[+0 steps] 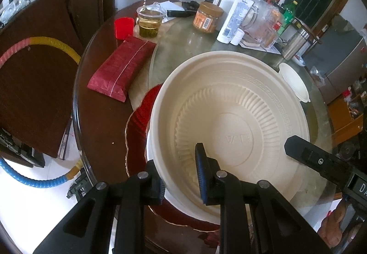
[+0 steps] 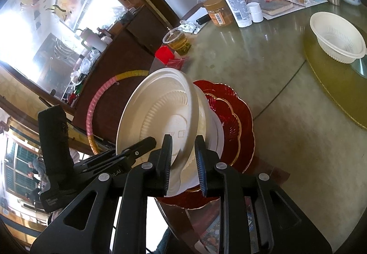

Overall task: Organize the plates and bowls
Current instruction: 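Lower the beige bowl with both grippers onto the stacked white bowls, then open both grippers and release the beige bowl onto the stack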

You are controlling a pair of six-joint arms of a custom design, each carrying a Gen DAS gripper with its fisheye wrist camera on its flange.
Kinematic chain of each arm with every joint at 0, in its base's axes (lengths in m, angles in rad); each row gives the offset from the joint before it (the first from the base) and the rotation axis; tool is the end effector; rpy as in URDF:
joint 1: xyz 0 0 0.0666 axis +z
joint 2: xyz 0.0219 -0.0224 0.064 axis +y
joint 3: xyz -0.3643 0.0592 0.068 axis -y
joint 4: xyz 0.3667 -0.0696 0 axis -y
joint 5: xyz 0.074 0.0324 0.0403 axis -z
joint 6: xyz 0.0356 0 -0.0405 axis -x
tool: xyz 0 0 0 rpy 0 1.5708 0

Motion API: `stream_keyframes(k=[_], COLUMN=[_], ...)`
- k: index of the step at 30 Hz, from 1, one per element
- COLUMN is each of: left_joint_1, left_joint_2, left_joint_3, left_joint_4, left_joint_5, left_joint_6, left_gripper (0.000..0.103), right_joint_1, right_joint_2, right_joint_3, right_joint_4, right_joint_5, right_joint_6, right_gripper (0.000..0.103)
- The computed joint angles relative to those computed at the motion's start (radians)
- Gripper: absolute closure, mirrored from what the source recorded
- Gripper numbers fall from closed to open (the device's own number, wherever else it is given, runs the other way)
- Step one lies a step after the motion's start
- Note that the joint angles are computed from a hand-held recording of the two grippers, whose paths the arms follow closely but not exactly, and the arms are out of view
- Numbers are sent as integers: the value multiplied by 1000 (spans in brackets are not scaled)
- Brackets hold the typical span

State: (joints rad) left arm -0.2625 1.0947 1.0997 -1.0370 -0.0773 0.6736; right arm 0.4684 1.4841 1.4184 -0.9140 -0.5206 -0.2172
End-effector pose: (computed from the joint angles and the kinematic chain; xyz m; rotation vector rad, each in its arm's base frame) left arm 0.3271 -0.0855 0.3933 -0.5615 2.5561 -0.2357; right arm 0.4225 0.2332 0.3881 -0.5367 2.5618 0.9214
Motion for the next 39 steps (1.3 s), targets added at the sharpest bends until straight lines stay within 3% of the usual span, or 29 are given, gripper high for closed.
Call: stream_keyframes(k=[9, 20, 24, 30, 37, 39], left_joint_1=[51, 65, 52, 24, 2, -1], left_joint_2=[26, 23, 22, 11, -3, -8], left_joint_3=[21, 19, 22, 37, 50, 51], left_joint_4=[-32, -26, -16, -16, -30, -29], left_joint_5=[129, 156, 151, 80, 20, 11], left_joint_6=[-1, 17, 17, 28, 28, 32], left_gripper=[79, 76, 55, 38, 29, 28], right_joint_1=[-14, -17, -14, -16, -23, -26], right_joint_2=[33, 13, 13, 6, -7, -9], right_joint_3=[55, 38, 40, 38, 31, 27], right_joint_4=[-48, -8, -15, -9, 6, 11], right_joint_5=[-49, -60, -61, -50, -42, -45], right_joint_6=[-17, -32, -23, -18, -26, -30], right_gripper=[77, 76, 76, 76, 70, 63])
